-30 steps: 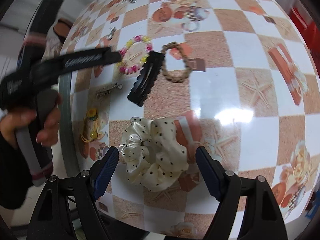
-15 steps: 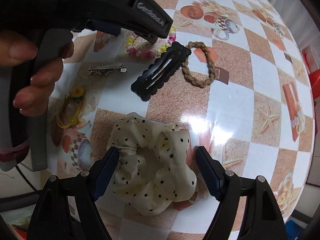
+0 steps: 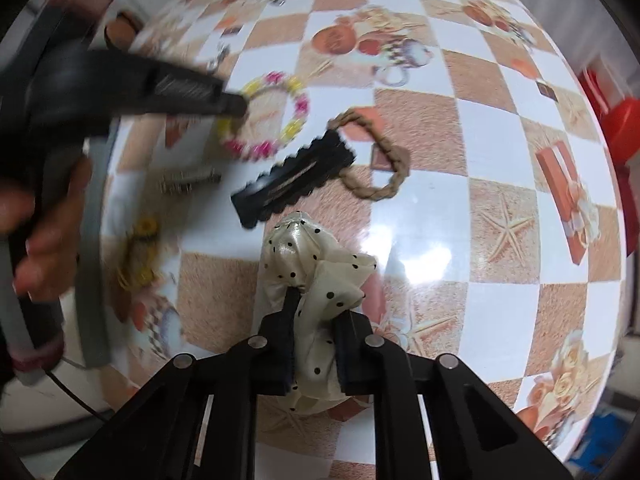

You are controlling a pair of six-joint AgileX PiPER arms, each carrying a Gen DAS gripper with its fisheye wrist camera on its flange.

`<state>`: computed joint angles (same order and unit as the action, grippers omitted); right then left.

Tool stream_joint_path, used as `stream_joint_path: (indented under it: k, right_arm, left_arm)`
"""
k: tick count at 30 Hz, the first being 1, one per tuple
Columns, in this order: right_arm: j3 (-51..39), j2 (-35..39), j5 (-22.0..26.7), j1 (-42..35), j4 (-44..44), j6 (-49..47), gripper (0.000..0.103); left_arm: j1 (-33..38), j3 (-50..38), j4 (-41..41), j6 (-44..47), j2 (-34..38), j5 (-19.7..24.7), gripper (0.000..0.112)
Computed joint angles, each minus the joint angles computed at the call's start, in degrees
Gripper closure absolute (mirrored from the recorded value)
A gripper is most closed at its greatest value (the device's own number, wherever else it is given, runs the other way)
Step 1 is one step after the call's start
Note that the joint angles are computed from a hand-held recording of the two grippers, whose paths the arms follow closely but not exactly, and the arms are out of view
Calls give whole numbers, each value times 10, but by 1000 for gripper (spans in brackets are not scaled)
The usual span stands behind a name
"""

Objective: Organize jewelry
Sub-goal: 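Grasp the beaded bracelet with the left tool while the right tool grasps the scrunchie, then carry the beaded bracelet and polka-dot scrunchie over the tray and lower them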

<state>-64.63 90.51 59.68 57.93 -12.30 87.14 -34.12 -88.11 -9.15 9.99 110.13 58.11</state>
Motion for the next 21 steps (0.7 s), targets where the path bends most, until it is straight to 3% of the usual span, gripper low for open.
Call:
stream_joint_path:
  k: [9, 12, 15, 21]
  right_arm:
    - [90, -111, -59, -33, -7, 66, 88]
    - [89, -128, -58, -44, -12, 68, 88]
    - [67, -119, -55, -36, -20, 73, 88]
    - [-14, -66, -54, -62, -5, -11, 88]
  left_arm:
    - [43, 13, -37, 20, -51, 8, 99]
    - [62, 20, -47, 26, -71, 11, 99]
    - [90, 33, -57, 31, -94, 18, 99]
    - [158, 66, -75, 52, -140, 32, 99]
